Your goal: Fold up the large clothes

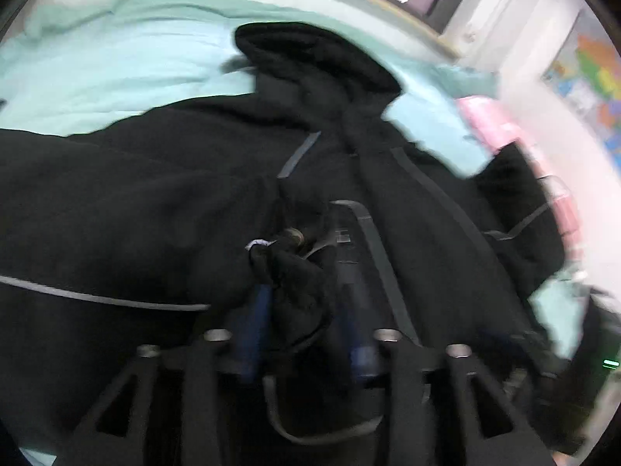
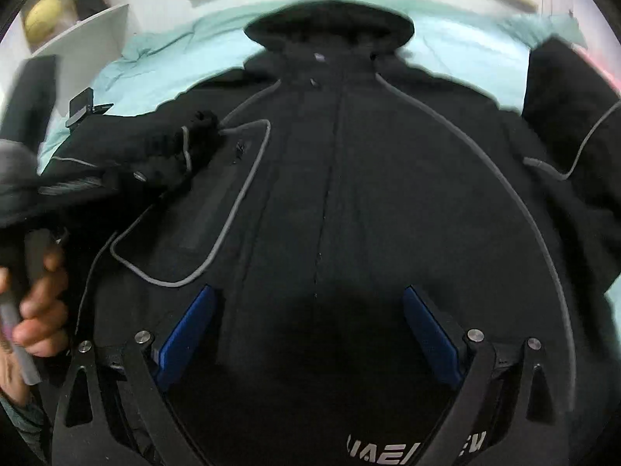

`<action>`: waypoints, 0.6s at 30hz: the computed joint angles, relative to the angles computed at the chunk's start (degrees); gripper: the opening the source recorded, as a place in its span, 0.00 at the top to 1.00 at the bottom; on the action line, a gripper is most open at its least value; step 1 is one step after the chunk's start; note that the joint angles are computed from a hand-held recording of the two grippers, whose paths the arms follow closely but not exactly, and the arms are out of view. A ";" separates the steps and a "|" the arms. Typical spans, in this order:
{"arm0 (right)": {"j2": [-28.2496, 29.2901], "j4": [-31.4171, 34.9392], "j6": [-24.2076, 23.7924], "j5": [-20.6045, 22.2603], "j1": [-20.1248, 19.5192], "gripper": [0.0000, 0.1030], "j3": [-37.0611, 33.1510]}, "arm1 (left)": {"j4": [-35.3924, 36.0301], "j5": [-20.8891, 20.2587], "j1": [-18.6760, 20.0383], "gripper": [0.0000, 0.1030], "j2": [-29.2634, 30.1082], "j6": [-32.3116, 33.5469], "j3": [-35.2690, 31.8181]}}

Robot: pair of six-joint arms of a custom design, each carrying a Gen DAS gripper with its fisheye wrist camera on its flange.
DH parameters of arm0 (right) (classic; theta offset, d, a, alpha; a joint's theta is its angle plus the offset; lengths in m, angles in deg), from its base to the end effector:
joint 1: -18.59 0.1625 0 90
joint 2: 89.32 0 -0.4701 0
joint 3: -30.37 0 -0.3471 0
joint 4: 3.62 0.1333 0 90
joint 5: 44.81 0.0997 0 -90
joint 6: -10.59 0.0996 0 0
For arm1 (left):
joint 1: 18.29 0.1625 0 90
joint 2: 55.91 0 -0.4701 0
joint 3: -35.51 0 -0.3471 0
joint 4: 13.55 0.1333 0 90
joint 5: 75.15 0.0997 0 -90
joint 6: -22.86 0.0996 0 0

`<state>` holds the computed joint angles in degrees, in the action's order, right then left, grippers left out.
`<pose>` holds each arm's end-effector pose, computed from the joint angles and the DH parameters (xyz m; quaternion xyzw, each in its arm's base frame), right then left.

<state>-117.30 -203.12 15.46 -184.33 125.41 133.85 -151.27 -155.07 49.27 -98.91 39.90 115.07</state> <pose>0.2347 -0.5777 0.0492 -0.0314 -0.8764 0.3361 0.3434 -0.1429 -0.7410 0.1994 0.3268 0.9360 -0.1009 0.0828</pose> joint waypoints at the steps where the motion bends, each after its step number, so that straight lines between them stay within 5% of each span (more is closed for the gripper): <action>1: -0.41 0.07 -0.39 0.31 0.27 0.04 -0.05 | 1.25 -2.96 0.40 0.53 -0.93 -0.65 -0.15; 4: -1.54 -0.19 -3.00 1.77 1.67 0.04 -1.24 | 3.34 -12.69 1.82 0.47 -4.48 0.28 0.28; 8: -2.30 6.44 -0.66 9.14 1.88 0.11 -6.87 | -0.07 -14.37 1.87 0.43 -8.48 1.66 2.30; 12: 0.11 13.08 2.81 17.37 -0.15 0.21 -14.54 | -5.05 -5.67 1.53 0.43 -11.64 2.60 4.25; 15: 1.88 17.48 10.37 20.67 -2.03 0.23 -18.06 | -9.02 6.12 0.76 0.43 -12.27 2.93 5.43; 18: 4.06 23.43 9.43 23.75 -2.86 0.71 -22.90 | -10.78 11.49 0.77 0.43 -11.64 2.42 5.05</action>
